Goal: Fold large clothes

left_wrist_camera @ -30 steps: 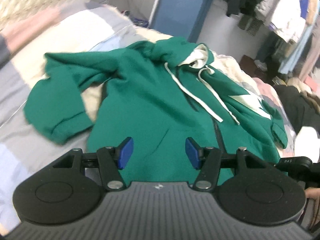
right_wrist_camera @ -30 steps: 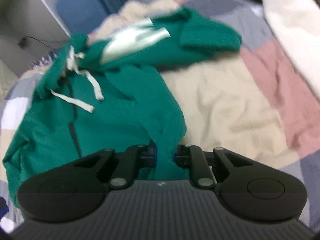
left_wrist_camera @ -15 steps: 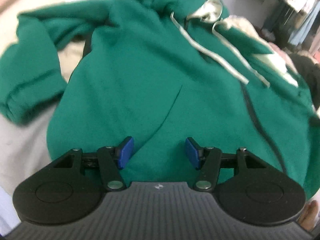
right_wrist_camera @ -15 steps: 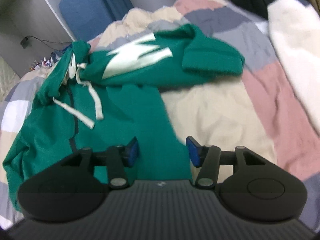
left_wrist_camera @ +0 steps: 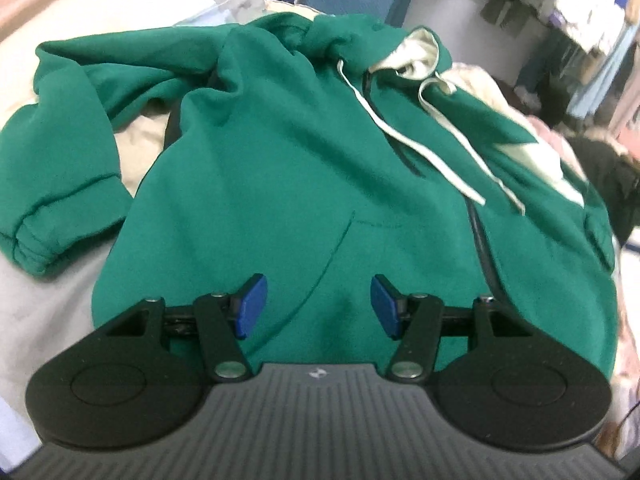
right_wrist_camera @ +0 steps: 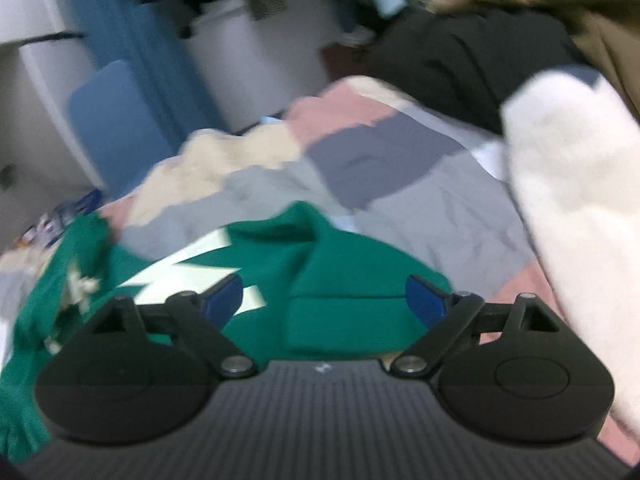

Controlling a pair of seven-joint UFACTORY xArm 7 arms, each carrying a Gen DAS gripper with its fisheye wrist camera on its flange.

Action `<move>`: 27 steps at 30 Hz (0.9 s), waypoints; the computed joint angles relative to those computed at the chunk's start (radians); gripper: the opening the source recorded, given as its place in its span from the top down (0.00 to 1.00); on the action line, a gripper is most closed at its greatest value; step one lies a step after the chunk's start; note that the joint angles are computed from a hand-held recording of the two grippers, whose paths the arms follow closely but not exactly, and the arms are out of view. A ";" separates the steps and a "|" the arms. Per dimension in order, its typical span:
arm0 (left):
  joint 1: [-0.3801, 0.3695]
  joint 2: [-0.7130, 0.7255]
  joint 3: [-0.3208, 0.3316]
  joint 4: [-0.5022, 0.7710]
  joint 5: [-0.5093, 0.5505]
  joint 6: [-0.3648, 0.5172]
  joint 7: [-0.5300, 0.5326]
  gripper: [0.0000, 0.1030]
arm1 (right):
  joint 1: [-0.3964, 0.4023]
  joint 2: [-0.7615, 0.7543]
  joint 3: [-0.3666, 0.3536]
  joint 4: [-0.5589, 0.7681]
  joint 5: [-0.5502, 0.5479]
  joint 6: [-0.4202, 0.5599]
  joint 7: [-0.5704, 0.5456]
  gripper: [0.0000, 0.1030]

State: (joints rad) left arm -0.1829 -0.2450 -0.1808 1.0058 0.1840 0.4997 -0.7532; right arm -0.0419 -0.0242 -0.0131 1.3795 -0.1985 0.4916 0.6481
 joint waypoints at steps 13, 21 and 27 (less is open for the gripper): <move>0.022 0.059 0.010 0.006 0.063 -0.103 -0.013 0.39 | 0.066 0.170 -0.028 0.103 -0.166 0.031 -0.243 0.12; 0.014 0.065 0.021 -0.001 0.030 -0.136 0.006 0.39 | 0.087 0.176 -0.061 0.139 -0.334 0.125 -0.103 0.61; 0.027 0.047 0.013 -0.013 0.054 -0.158 -0.025 0.39 | 0.064 0.099 -0.052 0.117 -0.355 0.098 0.009 0.67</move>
State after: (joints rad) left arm -0.1563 -0.1977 -0.1677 0.9929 0.2384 0.3418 -0.7780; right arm 0.0218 0.0744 -0.0648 1.4963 -0.5538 0.5895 0.6569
